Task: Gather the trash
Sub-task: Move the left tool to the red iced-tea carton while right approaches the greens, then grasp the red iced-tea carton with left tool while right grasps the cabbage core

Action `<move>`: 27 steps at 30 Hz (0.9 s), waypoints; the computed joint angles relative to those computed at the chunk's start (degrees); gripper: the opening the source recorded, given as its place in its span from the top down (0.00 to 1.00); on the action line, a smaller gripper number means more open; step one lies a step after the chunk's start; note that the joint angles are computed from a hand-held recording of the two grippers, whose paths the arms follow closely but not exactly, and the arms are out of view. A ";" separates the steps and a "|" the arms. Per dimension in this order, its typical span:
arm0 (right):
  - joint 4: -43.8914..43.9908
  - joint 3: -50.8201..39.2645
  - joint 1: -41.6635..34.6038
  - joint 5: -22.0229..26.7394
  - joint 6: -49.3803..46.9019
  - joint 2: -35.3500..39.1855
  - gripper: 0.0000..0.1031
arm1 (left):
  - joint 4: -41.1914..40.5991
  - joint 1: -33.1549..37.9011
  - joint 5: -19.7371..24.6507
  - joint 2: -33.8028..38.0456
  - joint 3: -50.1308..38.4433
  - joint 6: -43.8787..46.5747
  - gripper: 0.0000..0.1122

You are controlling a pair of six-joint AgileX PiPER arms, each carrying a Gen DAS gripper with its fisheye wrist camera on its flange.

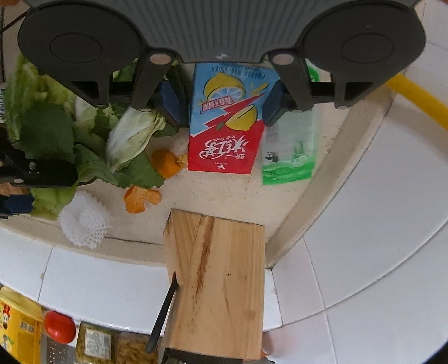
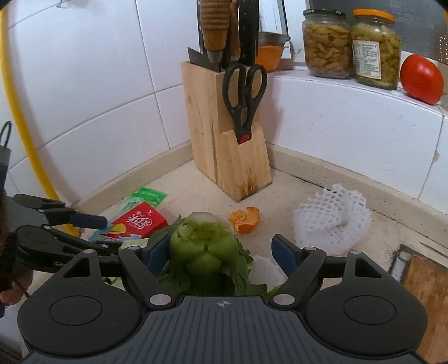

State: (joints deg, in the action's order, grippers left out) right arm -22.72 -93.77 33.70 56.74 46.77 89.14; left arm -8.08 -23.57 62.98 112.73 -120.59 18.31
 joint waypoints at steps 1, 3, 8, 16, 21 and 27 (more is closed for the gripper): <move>0.25 -0.01 -0.24 -0.27 0.04 0.29 0.21 | 0.43 -0.23 -0.53 0.22 0.06 0.33 0.44; 1.67 -0.36 -0.93 -0.29 -0.47 0.90 0.28 | 0.83 -0.48 0.09 1.38 -1.43 0.64 0.44; 4.81 0.39 -1.76 -0.68 0.46 0.29 0.46 | 0.86 -0.39 4.12 5.03 -6.28 -0.12 0.44; 1.49 1.39 2.05 1.67 4.74 -4.76 0.47 | -2.44 1.02 4.22 -1.41 -0.16 -0.96 0.47; -1.37 2.18 7.15 3.76 8.38 -9.45 0.47 | -5.20 3.09 1.44 -12.37 11.68 -0.72 0.47; -2.69 3.74 17.45 10.67 13.54 -13.06 0.47 | -5.91 3.85 -2.53 -28.14 28.62 -1.94 0.47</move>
State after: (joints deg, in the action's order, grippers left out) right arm -25.41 -90.03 51.15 67.41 60.31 76.09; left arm -14.00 -19.73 60.45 84.59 -91.97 16.36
